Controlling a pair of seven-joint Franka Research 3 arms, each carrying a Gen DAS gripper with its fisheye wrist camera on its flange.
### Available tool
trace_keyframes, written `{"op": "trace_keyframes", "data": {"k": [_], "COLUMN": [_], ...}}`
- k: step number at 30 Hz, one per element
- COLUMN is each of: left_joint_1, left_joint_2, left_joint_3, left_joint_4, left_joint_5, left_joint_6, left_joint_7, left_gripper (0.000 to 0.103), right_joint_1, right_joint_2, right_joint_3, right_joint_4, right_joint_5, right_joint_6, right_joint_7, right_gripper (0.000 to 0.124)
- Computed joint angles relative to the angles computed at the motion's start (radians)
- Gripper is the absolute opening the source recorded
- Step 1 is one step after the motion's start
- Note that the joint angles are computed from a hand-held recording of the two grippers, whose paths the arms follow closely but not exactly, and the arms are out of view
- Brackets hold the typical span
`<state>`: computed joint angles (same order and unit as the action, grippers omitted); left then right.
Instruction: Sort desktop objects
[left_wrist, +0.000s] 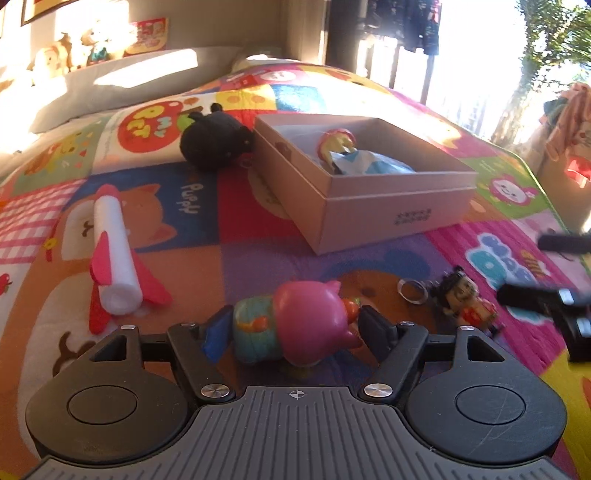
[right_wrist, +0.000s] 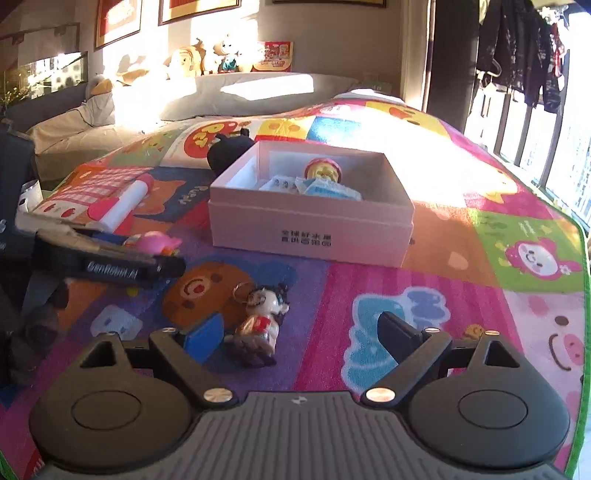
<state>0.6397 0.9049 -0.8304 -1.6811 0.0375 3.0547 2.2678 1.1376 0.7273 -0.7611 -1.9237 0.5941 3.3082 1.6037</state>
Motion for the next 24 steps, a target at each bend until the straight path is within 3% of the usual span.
{"op": "trace_keyframes", "data": {"k": [4,5,8,10,12,15,19,24], "left_joint_1": [0.134,0.149,0.183,0.178,0.192,0.210,0.247,0.250], "left_joint_2": [0.016,0.022,0.054,0.059,0.075,0.092,0.145,0.150], "left_joint_3": [-0.114,-0.126,-0.163,-0.158,-0.175,-0.194,-0.240,-0.249], "left_joint_4": [-0.104,-0.120,-0.127,-0.109,-0.105,-0.107,-0.076,-0.067], "left_joint_5": [0.010,0.013,0.028,0.023,0.018,0.015,-0.013,-0.067], "left_joint_6": [-0.014,-0.004,0.004,-0.020,-0.027,-0.026,-0.085,-0.106], "left_joint_7": [0.090,0.100,0.104,0.078,0.085,0.091,0.103,0.144], "left_gripper": [0.088,0.096,0.098,0.099,0.100,0.101,0.102,0.103], "right_joint_1": [0.019,-0.002,-0.118,-0.146,-0.213,-0.292,-0.210,-0.132], "right_joint_2": [0.121,0.144,0.198,0.296,0.366,0.417,0.410,0.320], "right_joint_3": [-0.116,-0.127,-0.122,-0.200,-0.230,-0.215,-0.291,-0.295], "right_joint_4": [0.103,0.141,0.299,0.417,0.554,0.704,0.641,0.475], "right_joint_5": [0.041,0.053,0.070,0.074,0.029,-0.055,-0.195,-0.257], "right_joint_6": [0.004,-0.013,-0.150,-0.293,-0.454,-0.618,-0.711,-0.693], "right_joint_7": [0.041,0.062,0.193,0.347,0.440,0.483,0.521,0.554], "right_gripper": [0.103,0.103,0.103,0.094,0.062,0.053,0.055,0.058]}}
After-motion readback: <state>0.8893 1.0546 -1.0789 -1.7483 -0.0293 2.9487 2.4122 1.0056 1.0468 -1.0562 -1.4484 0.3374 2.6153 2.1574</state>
